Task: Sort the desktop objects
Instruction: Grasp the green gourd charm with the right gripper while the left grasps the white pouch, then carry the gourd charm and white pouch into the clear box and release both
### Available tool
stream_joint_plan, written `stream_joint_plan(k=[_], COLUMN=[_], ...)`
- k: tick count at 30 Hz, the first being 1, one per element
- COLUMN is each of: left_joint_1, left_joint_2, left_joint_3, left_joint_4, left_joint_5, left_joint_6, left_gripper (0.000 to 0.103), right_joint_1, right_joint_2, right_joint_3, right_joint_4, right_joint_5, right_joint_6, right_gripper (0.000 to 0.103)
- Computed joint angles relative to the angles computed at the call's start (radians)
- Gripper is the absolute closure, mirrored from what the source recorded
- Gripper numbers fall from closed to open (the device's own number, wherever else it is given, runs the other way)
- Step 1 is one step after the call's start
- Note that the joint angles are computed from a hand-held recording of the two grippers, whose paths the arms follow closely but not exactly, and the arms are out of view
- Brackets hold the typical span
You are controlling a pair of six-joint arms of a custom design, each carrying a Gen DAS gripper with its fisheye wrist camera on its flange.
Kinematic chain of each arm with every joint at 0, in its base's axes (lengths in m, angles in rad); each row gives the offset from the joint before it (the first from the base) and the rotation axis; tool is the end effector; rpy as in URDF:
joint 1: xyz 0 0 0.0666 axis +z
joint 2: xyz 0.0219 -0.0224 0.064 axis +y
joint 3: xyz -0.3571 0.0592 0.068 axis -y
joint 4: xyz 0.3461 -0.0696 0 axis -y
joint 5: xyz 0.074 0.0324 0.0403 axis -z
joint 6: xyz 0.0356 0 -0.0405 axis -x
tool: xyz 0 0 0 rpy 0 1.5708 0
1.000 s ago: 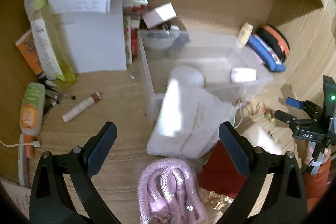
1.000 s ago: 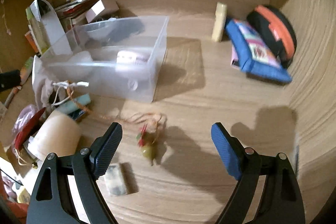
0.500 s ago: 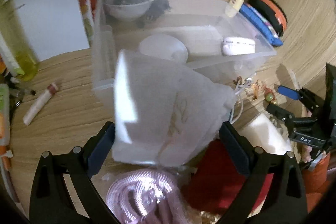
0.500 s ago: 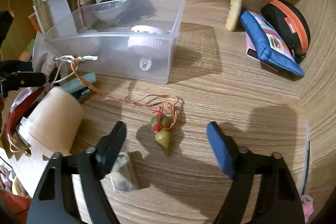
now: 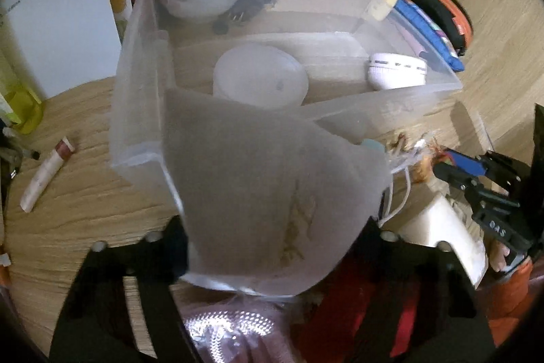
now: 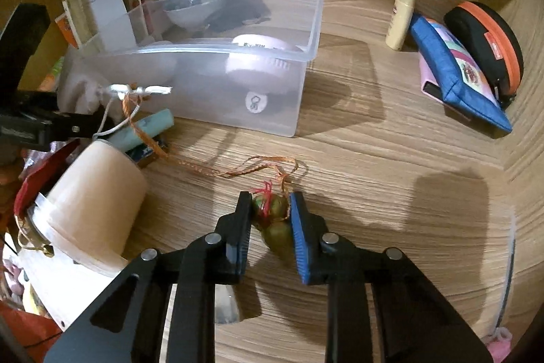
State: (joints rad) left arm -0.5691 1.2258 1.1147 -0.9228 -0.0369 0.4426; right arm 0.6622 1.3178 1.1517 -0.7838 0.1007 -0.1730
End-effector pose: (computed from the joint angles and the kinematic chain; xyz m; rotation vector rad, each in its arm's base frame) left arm 0.3079 -0.1959 0.3570 0.1534 2.6331 -0.3090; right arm 0.3204 0.2448 0.3470 -0.5722 2.4612 0.2124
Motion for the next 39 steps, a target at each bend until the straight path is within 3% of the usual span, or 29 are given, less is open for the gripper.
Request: stream_joint_plan(k=[4, 7, 18, 24, 39], left_joint_1=[-0.002, -0.010, -0.045, -0.047, 0.046], left_joint_2=[-0.045, -0.067, -0.176, -0.206, -0.118], left_joint_3=[-0.027, -0.037, -0.026, -0.007, 0.099], left_joint_4=[0.015, 0.021, 0.035, 0.059, 0.108], left_joint_5=[-0.015, -0.048, -0.180, -0.204, -0.130], left_joint_6=[0.002, 0.020, 0.049, 0.040, 0.043], left_gripper=[0.059, 0.062, 0.064, 0.064, 0.064], right_joint_1=[-0.003, 0.003, 0.031, 0.022, -0.017], right_joint_2=[-0.015, -0.037, -0.066, -0.060, 0.038], right_joint_3=[-0.001, 0.004, 0.056, 0.084, 0.246], right_joint_4=[0.013, 0.027, 0.062, 0.084, 0.091], right_joint_5=[-0.013, -0.011, 0.029, 0.018, -0.019], right_joint_6=[-0.027, -0.036, -0.032, -0.032, -0.018], right_gripper=[0.083, 0.082, 0.083, 0.082, 0.082])
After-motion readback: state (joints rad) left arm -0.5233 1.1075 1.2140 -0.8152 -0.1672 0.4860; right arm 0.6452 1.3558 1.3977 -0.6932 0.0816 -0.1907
